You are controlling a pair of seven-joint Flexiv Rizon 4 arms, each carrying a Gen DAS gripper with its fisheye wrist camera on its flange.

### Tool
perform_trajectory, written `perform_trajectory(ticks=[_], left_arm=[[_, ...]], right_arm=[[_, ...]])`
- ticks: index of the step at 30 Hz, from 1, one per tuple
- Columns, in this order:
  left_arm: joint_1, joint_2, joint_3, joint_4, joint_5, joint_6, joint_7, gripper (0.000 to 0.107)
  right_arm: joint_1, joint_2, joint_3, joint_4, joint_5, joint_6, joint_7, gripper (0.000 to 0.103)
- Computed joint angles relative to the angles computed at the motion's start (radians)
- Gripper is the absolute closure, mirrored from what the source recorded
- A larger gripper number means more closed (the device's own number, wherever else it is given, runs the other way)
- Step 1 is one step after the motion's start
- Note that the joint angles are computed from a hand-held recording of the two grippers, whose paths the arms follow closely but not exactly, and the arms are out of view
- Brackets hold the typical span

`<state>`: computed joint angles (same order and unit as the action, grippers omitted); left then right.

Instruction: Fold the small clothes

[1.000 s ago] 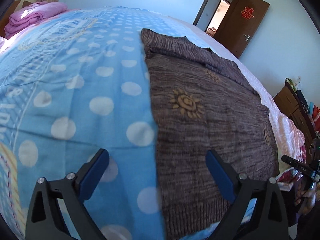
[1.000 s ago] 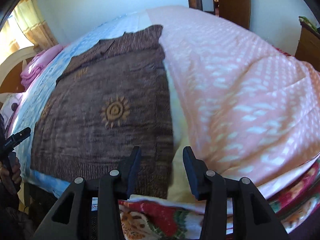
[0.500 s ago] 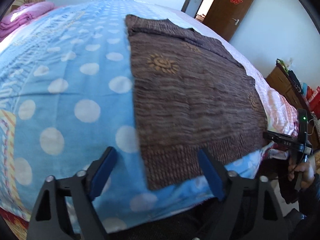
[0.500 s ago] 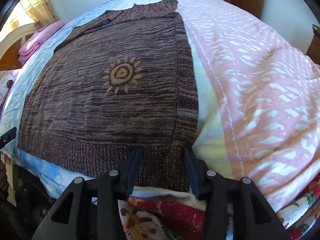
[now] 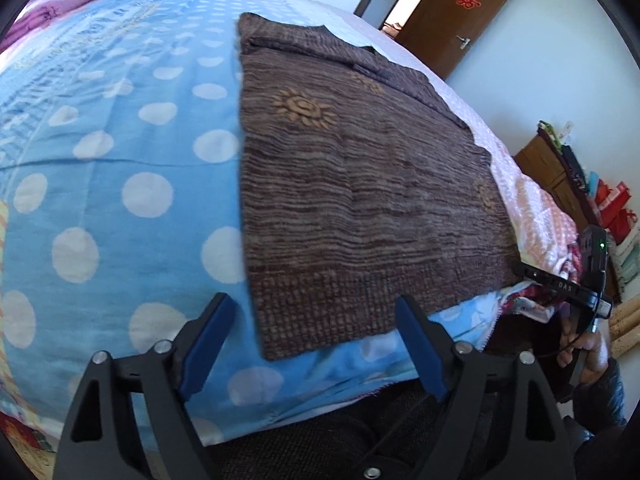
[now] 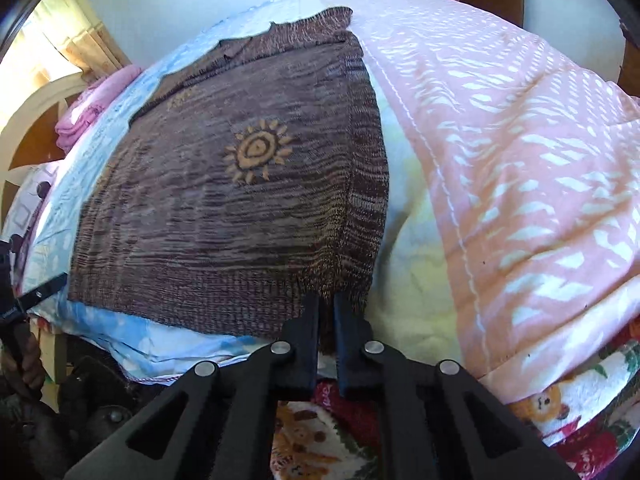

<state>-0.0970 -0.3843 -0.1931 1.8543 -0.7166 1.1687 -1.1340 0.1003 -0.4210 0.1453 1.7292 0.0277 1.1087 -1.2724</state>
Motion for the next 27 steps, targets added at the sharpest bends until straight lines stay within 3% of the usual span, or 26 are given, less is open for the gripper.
perform_trajectory(ticks=[1, 3, 8, 14, 20, 27], left_arm=[[0.007, 0.001, -0.011, 0.003, -0.019, -0.001, 0.013, 0.034], [0.006, -0.002, -0.005, -0.003, -0.019, -0.021, 0.001, 0.064], [0.007, -0.005, 0.012, -0.006, -0.011, -0.041, -0.051, 0.094], [0.034, -0.006, -0.012, -0.018, -0.088, -0.090, -0.018, 0.099], [0.044, -0.055, -0.015, -0.149, -0.139, -0.159, -0.015, 0.102], [0.019, -0.213, 0.053, -0.446, 0.084, -0.189, -0.173, 0.102]], right_arm=[[-0.016, -0.004, 0.017, -0.011, 0.034, 0.011, -0.010, 0.097], [-0.032, -0.004, 0.032, -0.021, 0.076, 0.026, -0.019, 0.097], [-0.023, -0.004, 0.024, -0.018, 0.074, 0.031, -0.011, 0.097], [-0.073, -0.027, 0.080, -0.099, 0.187, 0.019, -0.061, 0.098], [-0.100, -0.073, 0.117, -0.265, 0.285, -0.052, -0.157, 0.098], [-0.056, -0.237, 0.067, -0.555, 0.247, -0.135, -0.146, 0.098]])
